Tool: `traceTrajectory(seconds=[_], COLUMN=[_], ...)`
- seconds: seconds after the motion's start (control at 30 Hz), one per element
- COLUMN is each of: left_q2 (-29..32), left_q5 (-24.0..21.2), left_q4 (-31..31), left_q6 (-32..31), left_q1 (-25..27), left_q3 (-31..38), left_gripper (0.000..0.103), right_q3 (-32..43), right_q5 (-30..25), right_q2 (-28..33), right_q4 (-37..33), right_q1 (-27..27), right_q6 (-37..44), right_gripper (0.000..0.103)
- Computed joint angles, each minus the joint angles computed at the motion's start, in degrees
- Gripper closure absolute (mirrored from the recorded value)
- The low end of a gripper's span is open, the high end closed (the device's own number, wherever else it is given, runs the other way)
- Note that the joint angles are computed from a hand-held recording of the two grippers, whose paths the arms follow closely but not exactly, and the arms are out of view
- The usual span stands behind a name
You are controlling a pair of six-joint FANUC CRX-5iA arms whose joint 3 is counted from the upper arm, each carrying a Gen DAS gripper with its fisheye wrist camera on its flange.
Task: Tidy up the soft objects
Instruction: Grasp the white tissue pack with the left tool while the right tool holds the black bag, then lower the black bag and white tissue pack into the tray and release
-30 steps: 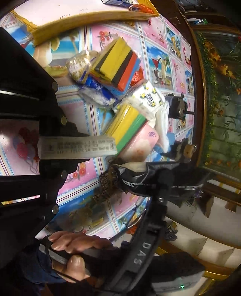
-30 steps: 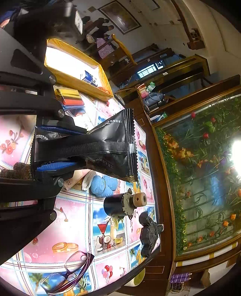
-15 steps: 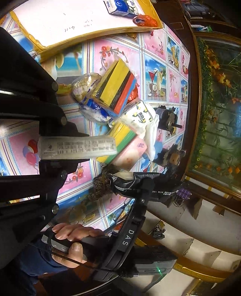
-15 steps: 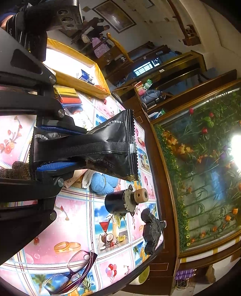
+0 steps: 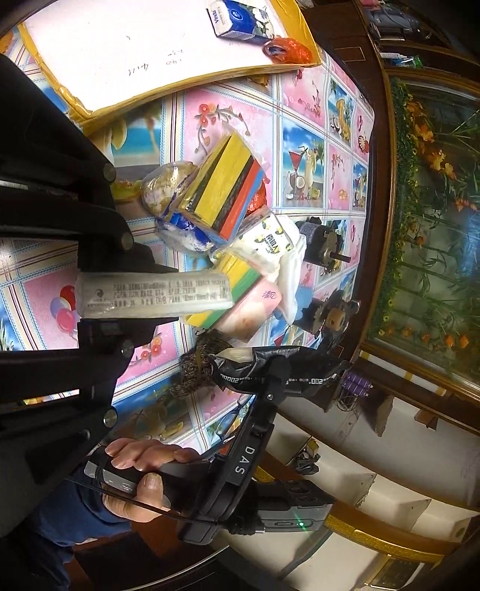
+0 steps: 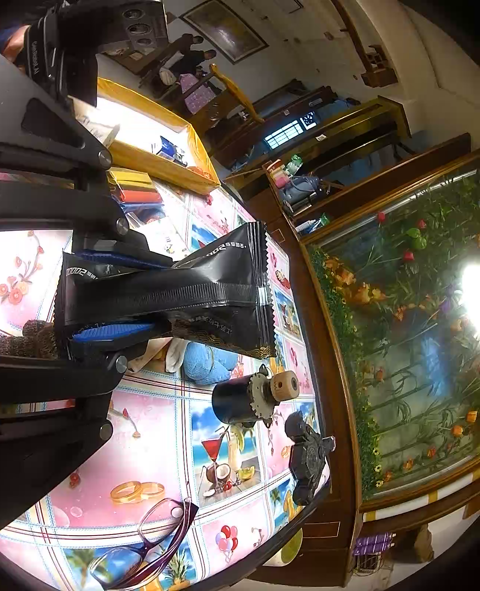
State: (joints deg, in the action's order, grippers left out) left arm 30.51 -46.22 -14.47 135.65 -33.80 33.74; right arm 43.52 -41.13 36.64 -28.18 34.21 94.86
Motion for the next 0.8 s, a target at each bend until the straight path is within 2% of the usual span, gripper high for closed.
traceTrajectory(seconds=[0.1,0.4,0.6,0.8], left_q2=[-1.25,-6.69,-11.41,-16.61], left_q5=[0.67,2.04,1.92,-0.02], left_q4=[-0.94,-5.5,-10.44,-16.14], left_q6=[0.99,6.75,13.25,20.61], left_q1=[0.06,0.67,1.13,1.71], left_q3=[-1.36,-6.96,-11.36,-16.29], left_gripper=[0.089,0.089,0.089,0.089], right_q3=[0.14,0.9,4.54,13.91], right_q5=[-0.23,-2.09,-6.17,-14.42], right_q2=[0.05,-0.86,0.06,4.95], right_q4=[-0.28,-9.15,-11.3,-11.37], right_q1=[-0.09,-0.51,1.63,4.84], right_q6=[-0.09,3.43,6.36,5.67], right_gripper=[0.074,0.074,0.074,0.074])
